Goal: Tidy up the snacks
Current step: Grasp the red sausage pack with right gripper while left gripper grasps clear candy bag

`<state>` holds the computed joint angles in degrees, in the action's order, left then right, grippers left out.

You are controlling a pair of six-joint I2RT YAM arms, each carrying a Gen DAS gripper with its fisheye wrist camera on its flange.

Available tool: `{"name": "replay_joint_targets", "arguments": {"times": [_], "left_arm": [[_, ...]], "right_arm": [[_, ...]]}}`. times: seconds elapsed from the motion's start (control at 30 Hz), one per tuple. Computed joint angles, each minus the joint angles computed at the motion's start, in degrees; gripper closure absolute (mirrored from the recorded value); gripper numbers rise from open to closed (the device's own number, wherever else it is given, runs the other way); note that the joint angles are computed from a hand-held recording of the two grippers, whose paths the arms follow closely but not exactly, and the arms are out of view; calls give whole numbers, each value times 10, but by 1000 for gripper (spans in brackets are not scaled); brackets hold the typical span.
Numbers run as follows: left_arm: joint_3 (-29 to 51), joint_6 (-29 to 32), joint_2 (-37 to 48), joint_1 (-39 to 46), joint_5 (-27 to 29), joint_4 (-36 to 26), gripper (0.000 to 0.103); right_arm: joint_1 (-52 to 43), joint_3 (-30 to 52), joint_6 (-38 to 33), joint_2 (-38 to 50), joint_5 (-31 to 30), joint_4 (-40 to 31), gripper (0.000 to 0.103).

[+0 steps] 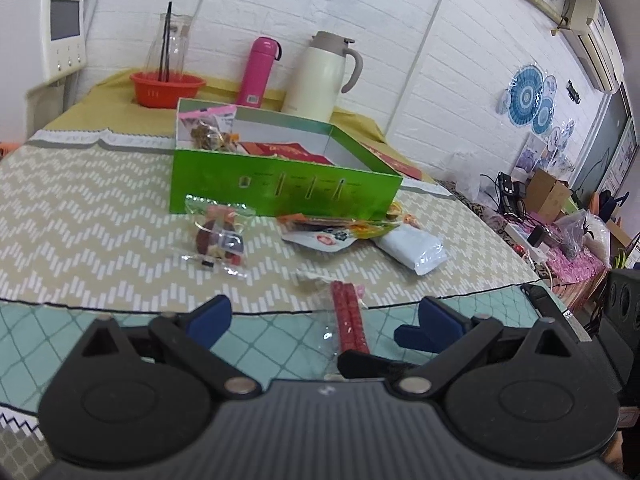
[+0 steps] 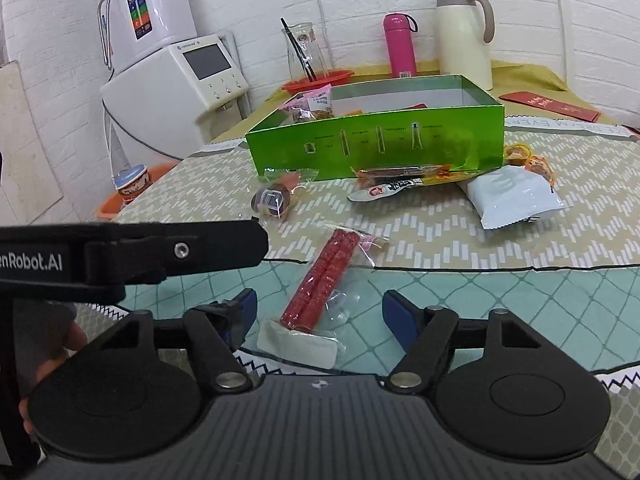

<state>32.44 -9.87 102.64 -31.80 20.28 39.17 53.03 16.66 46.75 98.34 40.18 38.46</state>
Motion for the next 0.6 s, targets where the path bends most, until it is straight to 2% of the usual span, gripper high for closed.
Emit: {"name": "replay_joint_targets", "arguments": {"times": [0.03, 0.07, 0.1, 0.17, 0.27, 0.5, 0.53, 0.6], "left_arm": [[4, -2, 3, 1, 3, -4, 4], [8, -3, 5, 1, 5, -8, 4], [10, -3, 8, 1, 6, -9, 4], [15, -4, 14, -1, 6, -10, 4], [29, -14, 29, -4, 22, -14, 4], [85, -10, 66, -36, 69, -64, 9], [93, -9, 71, -39, 72, -72, 11], [109, -5, 80, -44, 73, -90, 25]], "right_arm": [[-3, 0, -3, 3, -7, 3, 9], [-6, -4, -4, 5, -16, 7, 28], [-11, -19, -8, 8, -30, 39, 38], [-15, -46, -6, 0, -44, 73, 46], [-4, -66, 4, -39, -28, 42, 60], [12, -88, 26, -69, -8, 17, 59], [12, -89, 26, -69, -9, 18, 58], [11, -91, 26, -69, -11, 25, 55]]}}
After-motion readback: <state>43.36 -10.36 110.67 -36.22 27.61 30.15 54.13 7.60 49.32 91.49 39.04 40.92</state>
